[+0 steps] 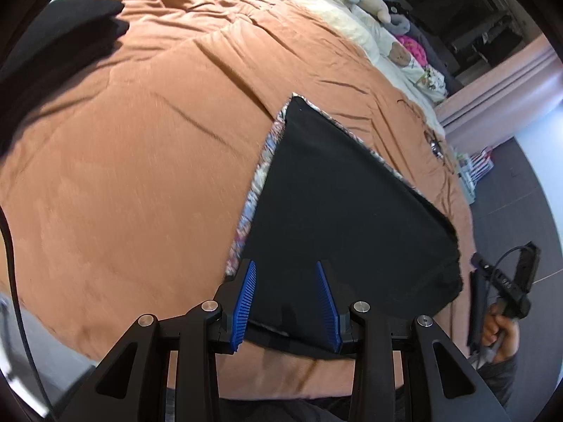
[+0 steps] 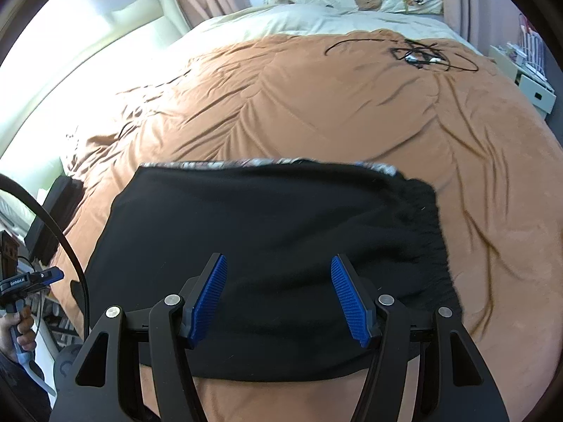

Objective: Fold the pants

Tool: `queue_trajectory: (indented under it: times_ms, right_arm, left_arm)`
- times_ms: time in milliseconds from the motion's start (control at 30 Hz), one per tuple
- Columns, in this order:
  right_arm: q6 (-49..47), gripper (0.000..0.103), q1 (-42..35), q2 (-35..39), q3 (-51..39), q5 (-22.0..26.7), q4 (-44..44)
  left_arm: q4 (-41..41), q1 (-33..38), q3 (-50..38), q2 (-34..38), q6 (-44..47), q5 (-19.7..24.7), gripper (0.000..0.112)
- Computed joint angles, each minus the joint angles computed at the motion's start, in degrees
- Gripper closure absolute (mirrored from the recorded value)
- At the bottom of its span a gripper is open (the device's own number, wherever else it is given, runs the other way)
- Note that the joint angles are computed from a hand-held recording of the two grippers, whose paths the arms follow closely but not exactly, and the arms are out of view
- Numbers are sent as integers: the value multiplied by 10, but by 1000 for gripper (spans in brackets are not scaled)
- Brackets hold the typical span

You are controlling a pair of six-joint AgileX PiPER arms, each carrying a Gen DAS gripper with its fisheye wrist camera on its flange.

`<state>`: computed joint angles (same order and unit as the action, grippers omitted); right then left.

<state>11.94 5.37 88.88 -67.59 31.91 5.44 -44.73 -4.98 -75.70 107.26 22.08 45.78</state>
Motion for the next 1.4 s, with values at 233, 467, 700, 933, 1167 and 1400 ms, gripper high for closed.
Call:
queue_trajectory:
  times_ms: [233, 467, 700, 933, 1167, 1400]
  right_arm:
    - [-38, 43, 12, 27, 0, -7, 52]
    - [-75, 43, 18, 67, -21, 5, 87]
    - [-88, 43, 21, 113, -46, 11, 101]
    - [-76, 43, 33, 132, -80, 27, 88]
    - [-87, 43, 38, 129, -84, 19, 94]
    - [-96, 43, 40, 122, -65, 3, 108]
  left_arm:
    - [-59, -19, 28, -1, 43, -18, 74]
    - [-36, -48, 9, 40, 12, -41, 74]
    - [-10, -40, 49, 47, -25, -57, 89]
    - [-25, -18, 113, 5, -13, -51, 102]
    - [-120, 25, 165, -41, 46, -35, 77]
    - [-145, 36, 170, -25, 43, -36, 65]
